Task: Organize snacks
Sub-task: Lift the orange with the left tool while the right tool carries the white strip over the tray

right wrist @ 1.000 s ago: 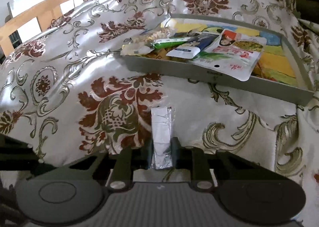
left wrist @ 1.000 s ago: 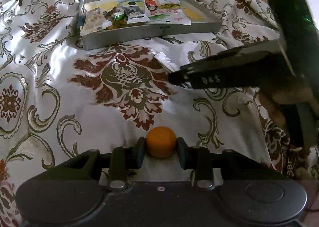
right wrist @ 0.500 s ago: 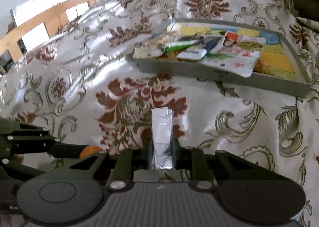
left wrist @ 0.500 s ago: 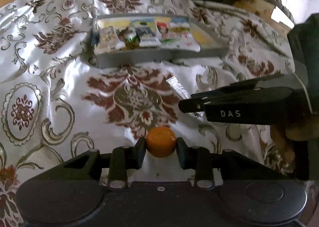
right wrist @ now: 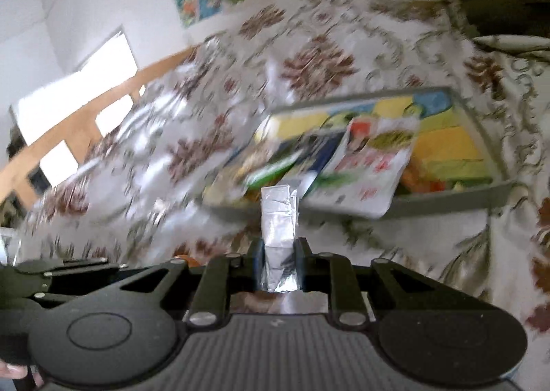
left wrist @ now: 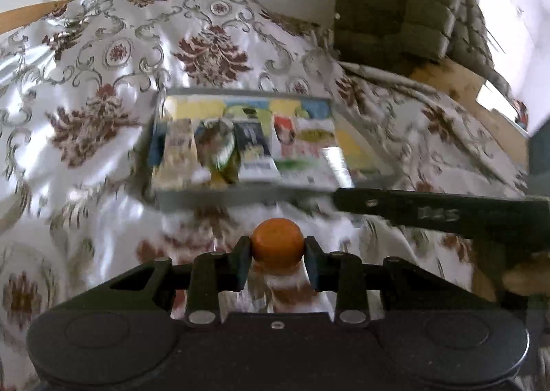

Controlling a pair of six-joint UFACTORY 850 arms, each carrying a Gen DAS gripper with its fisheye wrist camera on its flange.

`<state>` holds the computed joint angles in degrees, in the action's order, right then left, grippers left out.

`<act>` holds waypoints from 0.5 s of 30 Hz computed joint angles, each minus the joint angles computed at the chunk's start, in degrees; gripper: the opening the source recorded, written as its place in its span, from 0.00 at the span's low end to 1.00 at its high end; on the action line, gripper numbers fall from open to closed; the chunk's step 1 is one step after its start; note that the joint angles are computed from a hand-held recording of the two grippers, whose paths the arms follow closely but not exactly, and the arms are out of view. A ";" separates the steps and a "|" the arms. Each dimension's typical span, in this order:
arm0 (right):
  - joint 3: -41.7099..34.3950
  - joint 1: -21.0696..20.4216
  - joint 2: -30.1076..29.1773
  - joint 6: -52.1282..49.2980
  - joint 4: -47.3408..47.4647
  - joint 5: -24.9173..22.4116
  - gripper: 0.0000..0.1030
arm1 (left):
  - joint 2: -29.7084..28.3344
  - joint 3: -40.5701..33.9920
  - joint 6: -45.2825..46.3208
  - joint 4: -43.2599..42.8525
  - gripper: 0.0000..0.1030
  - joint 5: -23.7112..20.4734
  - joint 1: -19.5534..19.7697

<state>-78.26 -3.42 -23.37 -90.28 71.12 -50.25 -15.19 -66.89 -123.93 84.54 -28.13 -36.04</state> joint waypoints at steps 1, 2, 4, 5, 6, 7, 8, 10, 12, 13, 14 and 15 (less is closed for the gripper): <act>-1.10 -0.27 -0.72 0.46 1.14 -0.04 0.21 | -0.99 -1.53 0.78 -0.16 0.34 -0.33 0.60; -2.42 -0.55 -1.62 1.00 2.51 0.10 0.21 | -2.01 -3.22 1.86 -0.79 0.34 -0.14 1.25; -4.84 -1.04 -3.24 1.28 5.14 0.97 0.21 | -4.70 -7.58 3.84 -2.06 0.34 0.51 2.59; -5.90 -1.25 -3.96 1.21 6.18 1.74 0.21 | -5.98 -9.55 4.82 -2.63 0.34 0.89 3.13; -7.06 -1.51 -4.78 0.99 7.27 2.66 0.21 | -7.54 -11.85 6.25 -3.66 0.34 1.32 3.78; -8.21 -1.66 -5.63 0.85 7.96 3.35 0.21 | -9.59 -14.77 8.64 -5.84 0.34 2.13 4.64; -9.24 -1.81 -6.46 0.19 9.00 4.48 0.21 | -11.39 -17.32 11.48 -8.67 0.34 3.06 5.40; -10.84 -1.84 -7.83 -2.06 10.97 7.62 0.21 | -14.98 -22.29 16.98 -14.17 0.34 4.51 6.61; -13.24 -2.10 -9.81 -1.00 11.56 8.54 0.21 | -18.28 -26.67 20.25 -17.55 0.34 5.22 7.25; -14.79 -2.22 -11.04 0.25 11.78 8.55 0.21 | -20.10 -29.23 22.62 -19.77 0.34 5.37 7.50; -16.16 -2.22 -12.17 1.14 12.06 8.76 0.21 | -21.76 -31.57 24.78 -21.68 0.34 5.49 7.68; -17.30 -2.18 -13.10 1.76 12.36 9.00 0.21 | -23.15 -33.60 26.95 -23.55 0.34 5.63 7.89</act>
